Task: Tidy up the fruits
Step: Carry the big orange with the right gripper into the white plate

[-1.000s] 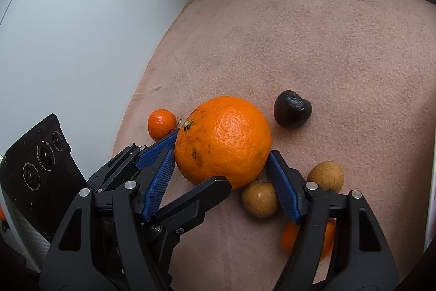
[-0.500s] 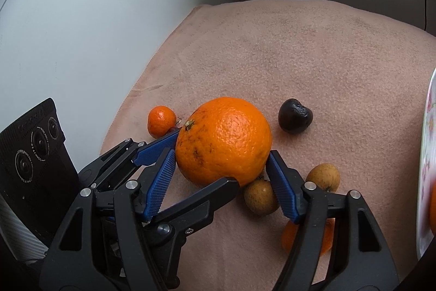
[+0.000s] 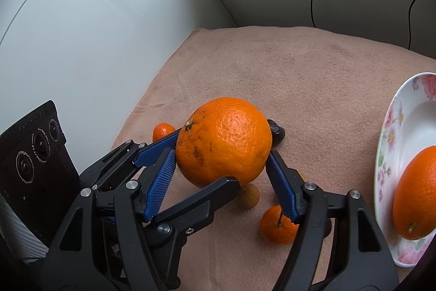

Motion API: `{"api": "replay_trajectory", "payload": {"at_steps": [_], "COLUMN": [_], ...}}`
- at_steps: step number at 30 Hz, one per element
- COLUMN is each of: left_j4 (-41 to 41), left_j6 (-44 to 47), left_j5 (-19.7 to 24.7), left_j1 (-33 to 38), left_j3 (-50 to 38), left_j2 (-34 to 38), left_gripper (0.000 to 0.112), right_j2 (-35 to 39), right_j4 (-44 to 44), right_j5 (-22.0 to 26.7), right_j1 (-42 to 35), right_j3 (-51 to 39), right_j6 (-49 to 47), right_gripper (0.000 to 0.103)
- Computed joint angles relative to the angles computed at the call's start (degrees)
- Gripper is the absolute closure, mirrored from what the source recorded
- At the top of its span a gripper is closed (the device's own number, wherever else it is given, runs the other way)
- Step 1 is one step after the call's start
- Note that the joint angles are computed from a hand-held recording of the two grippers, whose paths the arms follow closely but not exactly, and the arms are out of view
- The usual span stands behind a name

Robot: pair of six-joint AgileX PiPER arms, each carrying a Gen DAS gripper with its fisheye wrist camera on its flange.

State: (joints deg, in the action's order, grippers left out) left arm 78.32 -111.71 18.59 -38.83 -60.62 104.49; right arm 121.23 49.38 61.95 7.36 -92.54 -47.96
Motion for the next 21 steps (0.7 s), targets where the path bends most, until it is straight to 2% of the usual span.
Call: {"api": "replay_trajectory", "payload": {"at_steps": [21], "left_j4": [-21.61], "left_j6": [28.29], "left_j5": [1.79], "left_j1": [-3.09], "left_j3": [-22.97], "left_j2": [11.05], "left_gripper": [0.043], "right_j2": [-3.52], "right_j4": [1.59], "right_j5": [5.79], "right_j1": [-14.73], "right_j3": [-1.13], "right_j6": [-2.91], "right_gripper": [0.032]}}
